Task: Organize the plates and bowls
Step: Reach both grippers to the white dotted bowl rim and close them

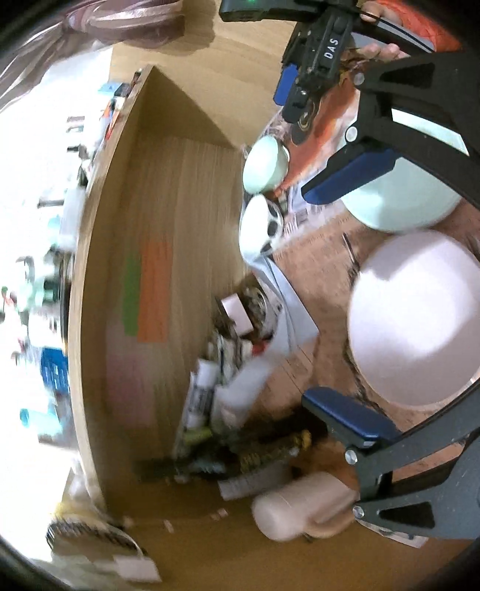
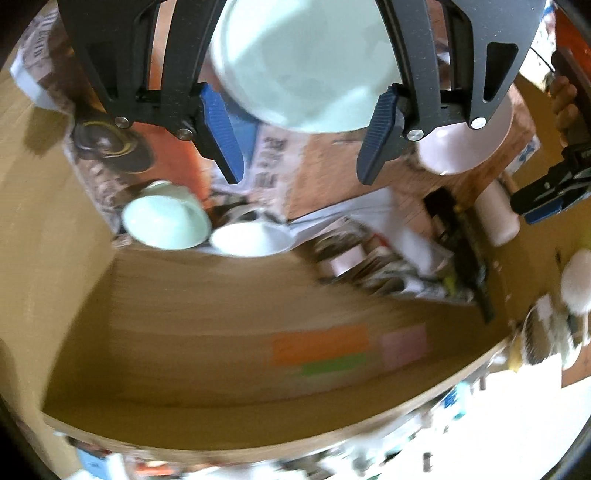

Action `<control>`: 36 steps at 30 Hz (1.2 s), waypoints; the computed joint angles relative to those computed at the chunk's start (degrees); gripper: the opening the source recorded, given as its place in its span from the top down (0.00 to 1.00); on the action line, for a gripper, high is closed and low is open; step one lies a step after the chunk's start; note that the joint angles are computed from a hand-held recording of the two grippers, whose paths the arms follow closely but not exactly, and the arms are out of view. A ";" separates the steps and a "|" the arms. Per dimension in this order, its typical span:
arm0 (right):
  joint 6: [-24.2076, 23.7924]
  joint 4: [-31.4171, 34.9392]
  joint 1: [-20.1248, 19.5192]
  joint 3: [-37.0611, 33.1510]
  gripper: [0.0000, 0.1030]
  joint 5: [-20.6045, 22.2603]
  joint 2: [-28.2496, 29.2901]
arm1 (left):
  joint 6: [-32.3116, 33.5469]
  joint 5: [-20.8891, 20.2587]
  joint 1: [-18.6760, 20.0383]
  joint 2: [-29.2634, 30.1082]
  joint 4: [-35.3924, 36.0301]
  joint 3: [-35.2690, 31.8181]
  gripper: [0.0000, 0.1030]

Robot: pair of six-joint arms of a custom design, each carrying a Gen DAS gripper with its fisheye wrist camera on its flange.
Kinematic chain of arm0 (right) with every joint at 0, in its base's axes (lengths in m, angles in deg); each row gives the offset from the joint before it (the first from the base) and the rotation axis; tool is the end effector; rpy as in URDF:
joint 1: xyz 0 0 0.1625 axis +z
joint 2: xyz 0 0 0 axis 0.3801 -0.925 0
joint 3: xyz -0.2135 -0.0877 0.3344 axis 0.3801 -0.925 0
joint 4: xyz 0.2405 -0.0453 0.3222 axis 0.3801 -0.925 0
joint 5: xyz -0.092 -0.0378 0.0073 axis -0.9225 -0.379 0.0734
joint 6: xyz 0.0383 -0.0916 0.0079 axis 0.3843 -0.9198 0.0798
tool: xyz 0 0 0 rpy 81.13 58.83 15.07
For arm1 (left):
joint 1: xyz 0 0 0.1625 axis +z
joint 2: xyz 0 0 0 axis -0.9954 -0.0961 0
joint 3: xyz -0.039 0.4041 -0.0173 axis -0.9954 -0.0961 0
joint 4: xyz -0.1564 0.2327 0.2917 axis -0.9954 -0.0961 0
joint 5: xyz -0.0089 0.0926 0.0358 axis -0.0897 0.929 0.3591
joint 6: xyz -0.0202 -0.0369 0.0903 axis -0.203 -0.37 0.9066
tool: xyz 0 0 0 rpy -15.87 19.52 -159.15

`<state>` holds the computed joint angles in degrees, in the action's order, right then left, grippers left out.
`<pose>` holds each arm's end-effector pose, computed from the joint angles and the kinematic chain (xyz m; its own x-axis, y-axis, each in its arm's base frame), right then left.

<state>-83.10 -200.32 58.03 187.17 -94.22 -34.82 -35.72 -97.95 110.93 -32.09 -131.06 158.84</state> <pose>0.0534 -0.4855 0.3963 -0.7364 -0.3408 0.5844 -0.6647 0.5251 -0.5314 -0.3875 -0.4449 0.0008 -0.7134 0.0439 -0.6994 0.6459 0.4285 -0.6319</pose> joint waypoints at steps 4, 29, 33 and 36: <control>0.57 -0.67 -1.28 -2.58 0.41 1.59 0.47 | 2.90 -3.18 1.22 2.46 5.43 -6.93 0.02; 3.26 3.00 -3.10 -20.41 0.33 2.65 14.55 | -3.42 -8.27 14.16 23.34 46.57 -55.91 0.14; 4.28 4.77 -3.99 -22.36 0.33 1.24 16.33 | -7.00 -11.95 16.62 26.93 56.68 -65.22 0.25; 5.10 6.77 -4.40 -23.59 0.33 -0.21 17.17 | -8.68 -12.55 17.92 30.05 62.79 -71.98 0.33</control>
